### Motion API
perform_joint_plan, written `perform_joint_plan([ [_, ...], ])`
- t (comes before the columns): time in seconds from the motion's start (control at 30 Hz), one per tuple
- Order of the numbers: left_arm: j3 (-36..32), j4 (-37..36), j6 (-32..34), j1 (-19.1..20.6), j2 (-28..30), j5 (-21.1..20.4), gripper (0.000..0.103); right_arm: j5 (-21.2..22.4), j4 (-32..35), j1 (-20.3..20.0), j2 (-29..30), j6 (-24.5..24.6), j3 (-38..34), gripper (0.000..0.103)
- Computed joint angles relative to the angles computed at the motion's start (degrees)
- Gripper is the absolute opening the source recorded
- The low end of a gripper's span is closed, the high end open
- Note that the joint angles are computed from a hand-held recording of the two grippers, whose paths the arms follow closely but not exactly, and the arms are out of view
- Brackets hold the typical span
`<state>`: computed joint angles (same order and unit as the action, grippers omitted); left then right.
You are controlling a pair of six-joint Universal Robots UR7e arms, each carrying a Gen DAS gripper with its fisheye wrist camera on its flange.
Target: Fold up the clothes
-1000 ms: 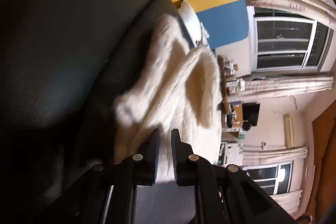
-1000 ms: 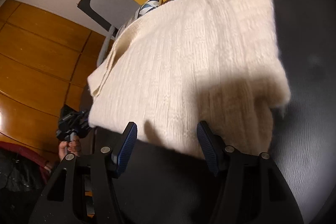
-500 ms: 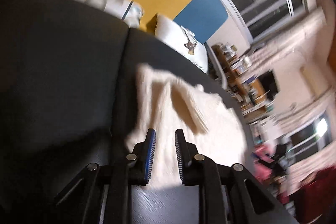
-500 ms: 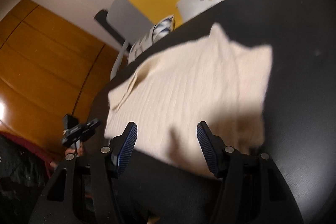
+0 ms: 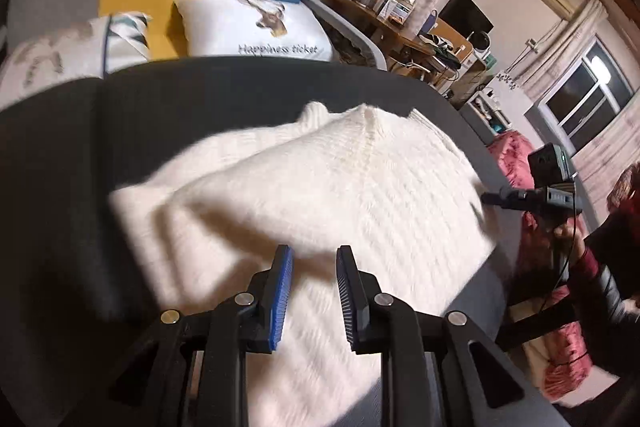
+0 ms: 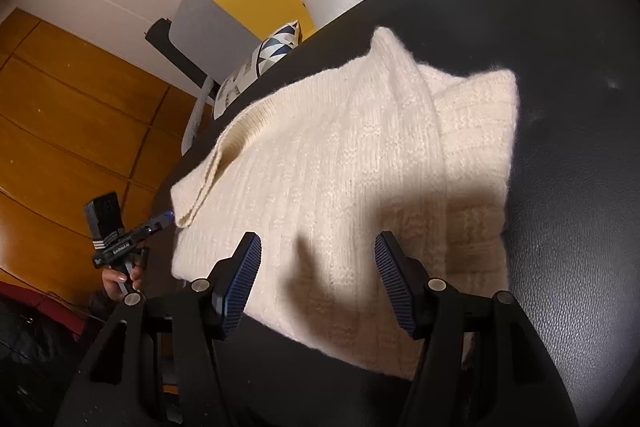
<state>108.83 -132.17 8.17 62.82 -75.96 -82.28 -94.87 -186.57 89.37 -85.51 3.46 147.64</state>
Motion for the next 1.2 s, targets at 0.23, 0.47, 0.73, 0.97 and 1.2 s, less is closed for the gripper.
perform_joint_plan([
  [0.23, -3.4, -17.2, -17.4, 8.8, 3.7, -16.8, 0.025, 0.6, -0.1, -0.8, -0.7, -0.3, -0.4, 0.063],
  [0.47, 1.0, -13.1, -18.3, 11.1, -4.1, -8.9, 0.026, 8.4, -3.1, -6.4, -4.3, -1.9, 2.9, 0.073],
  [0.73, 3.0, -6.1, -15.8, 12.1, -5.7, -9.7, 0.028, 8.1, -0.7, -8.4, -4.9, -0.8, 2.7, 0.073],
  [0.97, 3.2, -6.5, -16.1, 13.4, -5.0, -11.9, 0.028, 9.6, -0.2, -10.4, -6.5, -0.5, 3.6, 0.073],
  [1.2, 1.8, -4.4, -13.6, 12.5, -3.8, -13.8, 0.028, 14.4, -1.6, -13.7, -7.6, -0.7, 4.8, 0.073],
])
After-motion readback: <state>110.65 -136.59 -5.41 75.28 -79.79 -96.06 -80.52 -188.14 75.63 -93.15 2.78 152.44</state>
